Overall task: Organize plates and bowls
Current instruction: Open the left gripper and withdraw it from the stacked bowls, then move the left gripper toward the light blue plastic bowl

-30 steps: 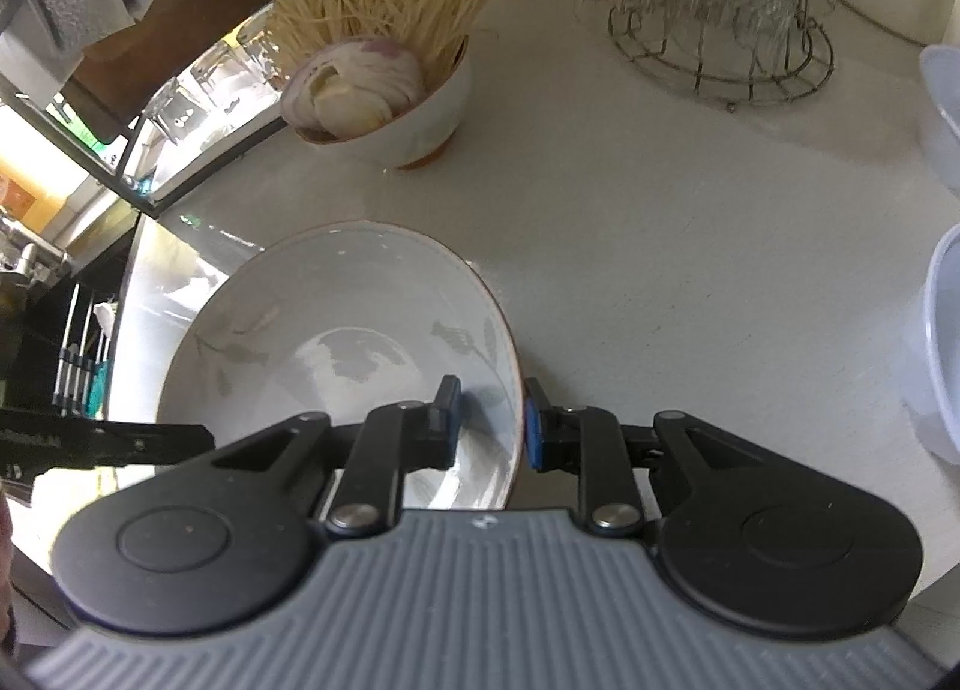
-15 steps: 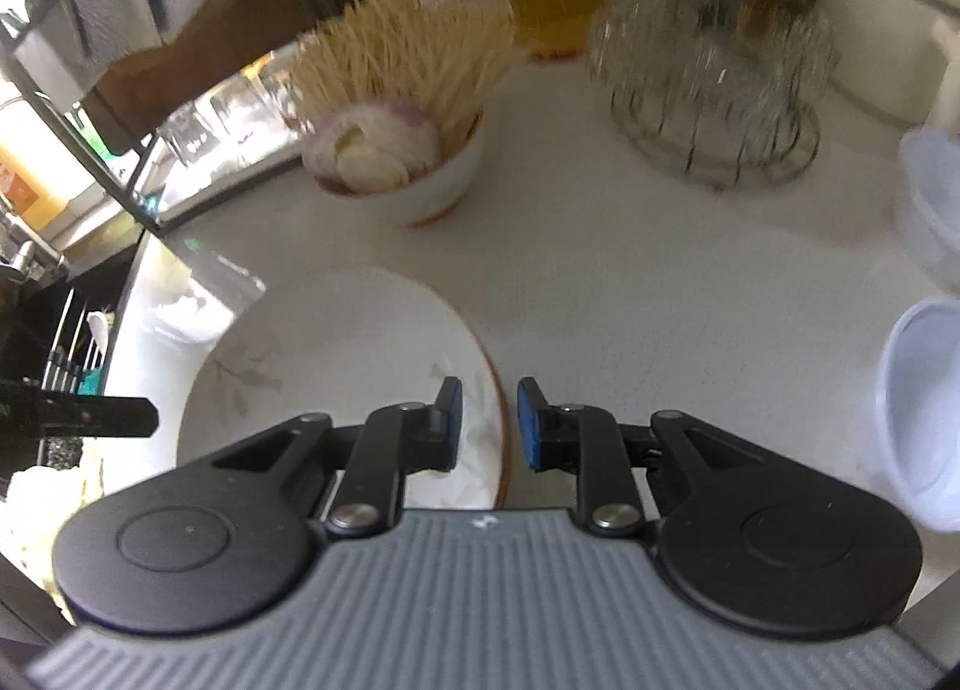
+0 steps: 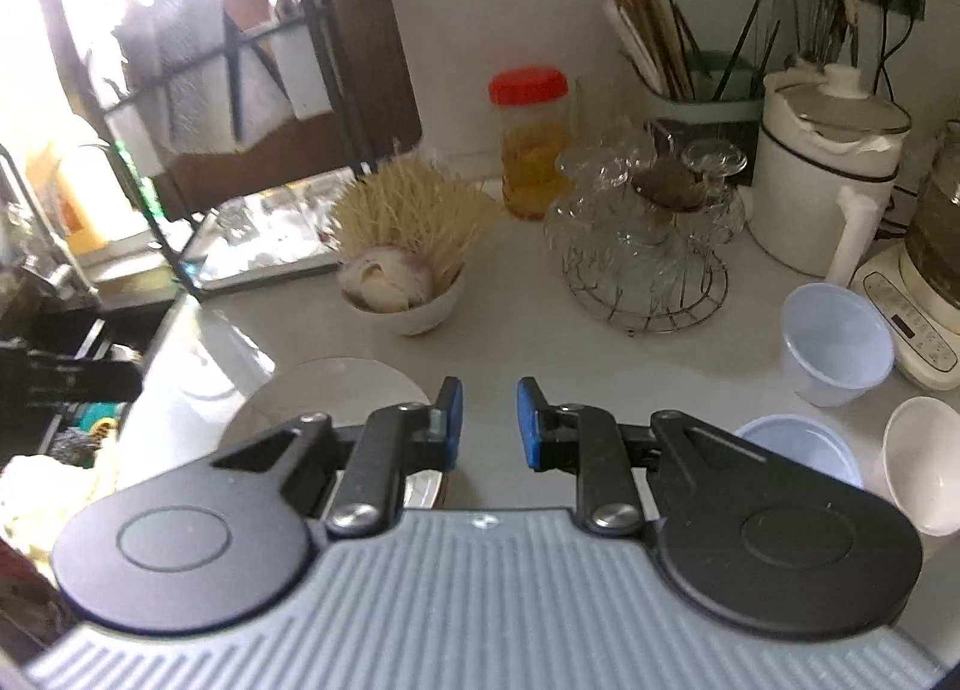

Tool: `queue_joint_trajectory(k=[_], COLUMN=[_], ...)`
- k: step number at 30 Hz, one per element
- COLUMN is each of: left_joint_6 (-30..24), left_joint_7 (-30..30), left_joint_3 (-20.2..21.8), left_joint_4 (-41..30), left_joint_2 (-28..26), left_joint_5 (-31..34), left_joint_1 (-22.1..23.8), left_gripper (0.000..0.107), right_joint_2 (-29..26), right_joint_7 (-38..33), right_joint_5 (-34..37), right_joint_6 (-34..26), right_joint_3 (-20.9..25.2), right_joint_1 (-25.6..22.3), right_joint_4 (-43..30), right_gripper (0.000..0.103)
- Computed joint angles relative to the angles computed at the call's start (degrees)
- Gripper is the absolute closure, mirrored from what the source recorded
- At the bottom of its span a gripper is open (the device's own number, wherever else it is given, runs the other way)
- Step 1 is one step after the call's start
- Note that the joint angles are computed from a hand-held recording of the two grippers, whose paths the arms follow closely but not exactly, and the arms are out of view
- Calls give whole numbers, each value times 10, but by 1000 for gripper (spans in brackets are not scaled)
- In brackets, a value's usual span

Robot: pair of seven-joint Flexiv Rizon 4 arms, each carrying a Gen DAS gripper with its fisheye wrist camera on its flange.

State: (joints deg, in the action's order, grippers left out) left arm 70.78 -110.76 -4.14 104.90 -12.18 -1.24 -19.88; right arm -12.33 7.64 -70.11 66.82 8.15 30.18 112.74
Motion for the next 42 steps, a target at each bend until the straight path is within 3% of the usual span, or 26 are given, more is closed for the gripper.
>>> queue_joint_trajectory(k=[9,17,26,34,37,39,40,41,42], left_joint_6=[-17,-25,-82,-104,-108,-97,-98,-94,-87], left_joint_7=[-173,-267,-365,-404,-407,-400,-392,-382,-374], left_joint_3=[14,-5,-23,-32,-32,-29,-30,-29,-28], left_joint_4=[3,2,-31,-54,-68,-73,-77,-78,-80], left_joint_2=[33,39,36,22,6,-7,-14,-22,-29], left_joint_5=[134,213,276,296,299,293,282,272,263], left_joint_1=[-59,-84,-123,-141,-148,-149,-149,-148,-148], left_gripper=[70,65,64,63,58,49,48,48,48], right_joint_2=[97,162,231,268,279,284,287,289,289], right_joint_7=[62,83,13,37,30,9,15,31,35], right_joint_5=[-97,-137,-54,-67,-57,-20,-21,-35,-36], right_joint_6=[33,69,102,125,123,107,109,118,123], right_joint_3=[28,48,70,83,85,91,92,91,89], right_joint_1=[-44,-88,-122,-164,-171,-167,-173,-183,-187], right_joint_4=[86,144,215,253,268,276,280,284,287], right_gripper=[80,80,80,79,79,65,46,34,33])
